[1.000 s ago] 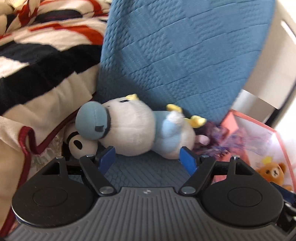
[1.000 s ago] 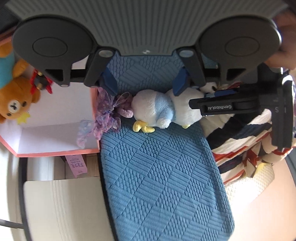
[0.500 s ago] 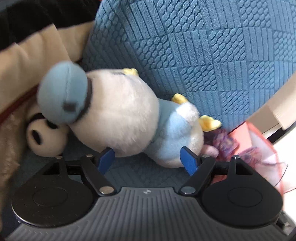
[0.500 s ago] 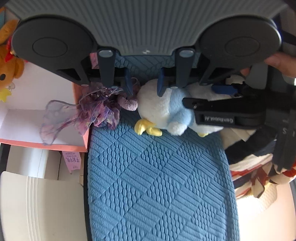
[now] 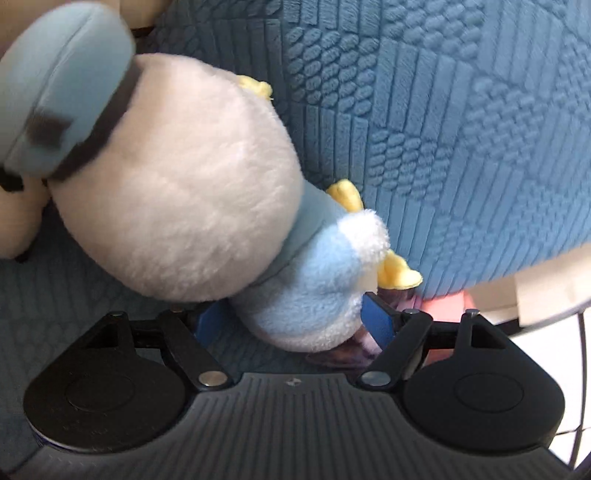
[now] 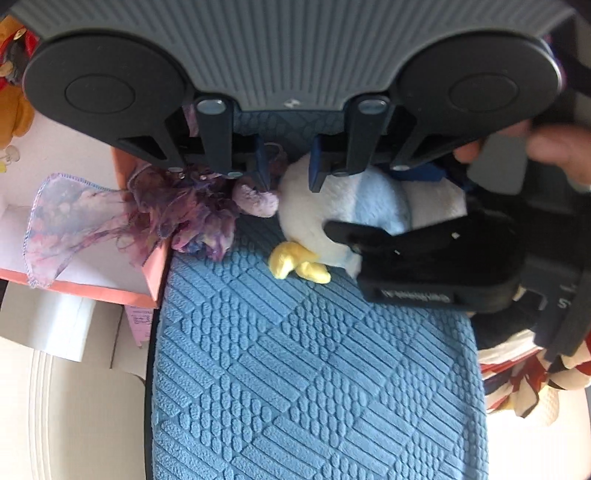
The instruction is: Organize objects
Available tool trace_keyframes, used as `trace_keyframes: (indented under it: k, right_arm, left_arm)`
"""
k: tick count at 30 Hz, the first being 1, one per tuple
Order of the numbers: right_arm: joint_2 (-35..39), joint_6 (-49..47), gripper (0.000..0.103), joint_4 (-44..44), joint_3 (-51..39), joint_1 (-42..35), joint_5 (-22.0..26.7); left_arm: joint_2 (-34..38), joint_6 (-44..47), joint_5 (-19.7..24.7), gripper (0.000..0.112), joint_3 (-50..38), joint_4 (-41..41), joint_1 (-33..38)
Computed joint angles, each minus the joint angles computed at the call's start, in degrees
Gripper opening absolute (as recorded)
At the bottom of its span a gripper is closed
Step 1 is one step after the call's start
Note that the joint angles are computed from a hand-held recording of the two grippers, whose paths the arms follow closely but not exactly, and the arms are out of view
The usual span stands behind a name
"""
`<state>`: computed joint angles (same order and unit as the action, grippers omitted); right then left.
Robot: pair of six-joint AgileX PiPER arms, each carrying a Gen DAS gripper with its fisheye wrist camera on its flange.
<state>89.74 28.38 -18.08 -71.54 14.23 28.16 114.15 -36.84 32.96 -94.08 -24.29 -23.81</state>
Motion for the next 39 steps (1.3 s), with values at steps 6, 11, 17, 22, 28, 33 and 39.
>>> trace_keyframes:
  k: [6,11,17,22,28,33,39]
  right_arm:
    - [1.4,8.1,0.027,-9.3,-0.5,0.5,-0.1]
    - [3.4,13.2,0.027,-14.3,-1.8,1.0,1.5]
    - [5.9,15.3,0.027,-18.1,-2.8,0.8,0.5]
    - [7.8,8.5,0.027,-11.9,-5.3,0.4,1.8]
    - [8.9,6.6,0.027,-8.4,-5.4,-0.8,2.7]
    - [9.6,9.8,0.027,-11.4,-4.7,-0.7,1.0]
    - [12.7,11.9,0.027,-11.3,-6.5,-1.3,0.9]
  left_arm:
    - [1.4,0.3,-1.3,0.083,-1.0,-1.4,0.0]
    - [2.6,0.0,-0.4,0.085,-2.9,-0.8,-0.5]
    - [3.4,0.7,-0.9,0.085,-3.5,-2.3,-0.8]
    - [4.1,3.4,-2.4,0.086,-3.2,-6.3,-0.7]
    - [5.8,4.6,-2.1,0.087,-5.0,-10.3,-0.4]
    - [7.2,11.7,-3.7,0.090,-4.1,-20.8,0.5]
    - [8.0,15.9,-5.2,0.090,-3.3,-28.1,0.6]
